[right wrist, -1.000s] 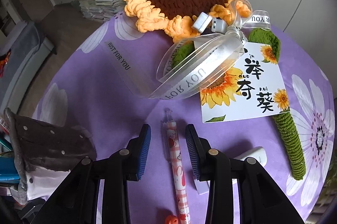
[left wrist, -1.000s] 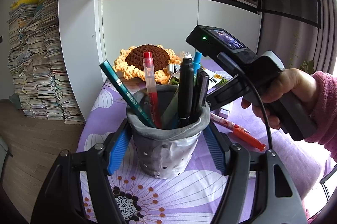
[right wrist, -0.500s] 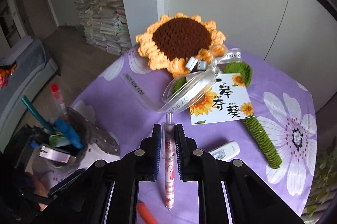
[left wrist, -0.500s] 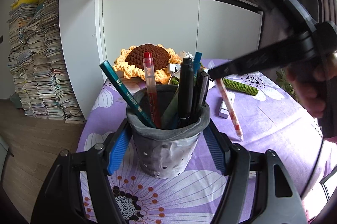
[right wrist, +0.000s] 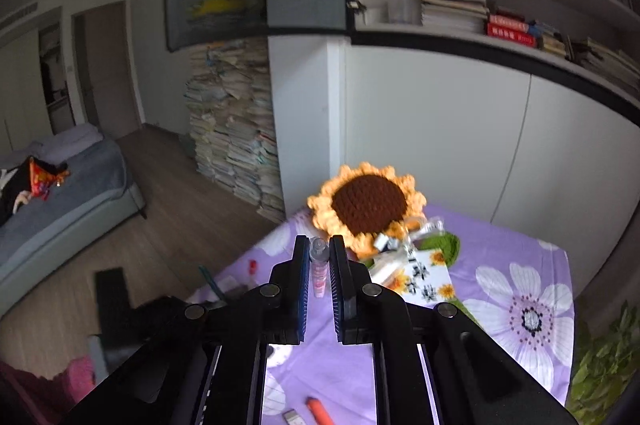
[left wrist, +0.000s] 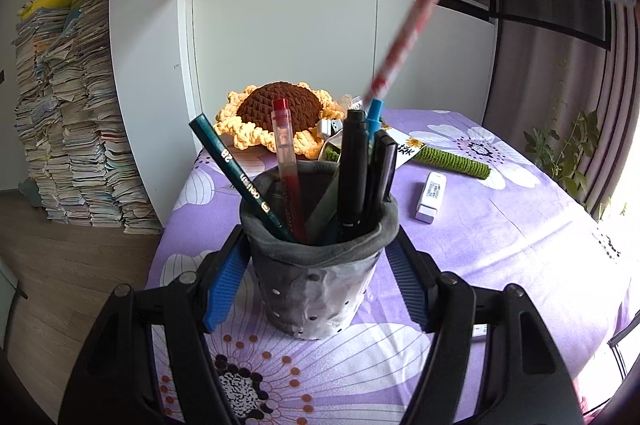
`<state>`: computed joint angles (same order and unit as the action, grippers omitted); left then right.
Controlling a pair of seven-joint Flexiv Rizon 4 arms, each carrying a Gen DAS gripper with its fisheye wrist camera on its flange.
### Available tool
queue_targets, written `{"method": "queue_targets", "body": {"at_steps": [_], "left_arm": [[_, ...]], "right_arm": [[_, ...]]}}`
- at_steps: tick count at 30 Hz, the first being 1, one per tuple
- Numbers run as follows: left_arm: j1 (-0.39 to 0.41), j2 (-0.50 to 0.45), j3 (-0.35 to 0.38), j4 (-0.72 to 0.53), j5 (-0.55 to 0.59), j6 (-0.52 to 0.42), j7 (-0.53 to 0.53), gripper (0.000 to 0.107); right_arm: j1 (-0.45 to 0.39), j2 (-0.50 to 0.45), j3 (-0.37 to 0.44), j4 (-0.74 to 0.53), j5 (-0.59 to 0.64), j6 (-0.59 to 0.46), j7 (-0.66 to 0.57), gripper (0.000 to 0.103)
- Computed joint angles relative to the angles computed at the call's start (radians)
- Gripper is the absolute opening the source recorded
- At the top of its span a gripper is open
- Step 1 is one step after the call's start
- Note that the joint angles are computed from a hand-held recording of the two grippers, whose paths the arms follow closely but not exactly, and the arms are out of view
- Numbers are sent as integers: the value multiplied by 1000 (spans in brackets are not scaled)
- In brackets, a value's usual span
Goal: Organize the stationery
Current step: 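Carry the pink pen with the right gripper and drop it into the cup, then close the right gripper on the orange highlighter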
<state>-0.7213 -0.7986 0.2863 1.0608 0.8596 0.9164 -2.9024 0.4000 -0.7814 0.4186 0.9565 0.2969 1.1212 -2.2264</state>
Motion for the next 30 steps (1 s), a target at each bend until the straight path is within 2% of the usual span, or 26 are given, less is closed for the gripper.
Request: {"method": "queue_targets", "body": {"at_steps": [5, 8, 12, 21, 30], "left_arm": [[2, 1, -3, 2, -1, 0, 8, 68], [4, 4, -2, 7, -1, 6, 3, 68], [3, 5, -1, 7, 0, 5, 6, 68], [4, 5, -1, 10, 3, 13, 1, 68], [4, 4, 3, 12, 4, 25, -14, 68]], "right_arm": [[-44, 31, 83, -10, 80, -67, -103, 11], [-15, 41, 44, -16, 83, -131, -94, 11], [48, 25, -37, -23, 25, -172, -25, 11], [72, -35, -65, -93, -22, -319, 39, 11], [-1, 11, -49, -18, 65, -266, 25, 11]]}}
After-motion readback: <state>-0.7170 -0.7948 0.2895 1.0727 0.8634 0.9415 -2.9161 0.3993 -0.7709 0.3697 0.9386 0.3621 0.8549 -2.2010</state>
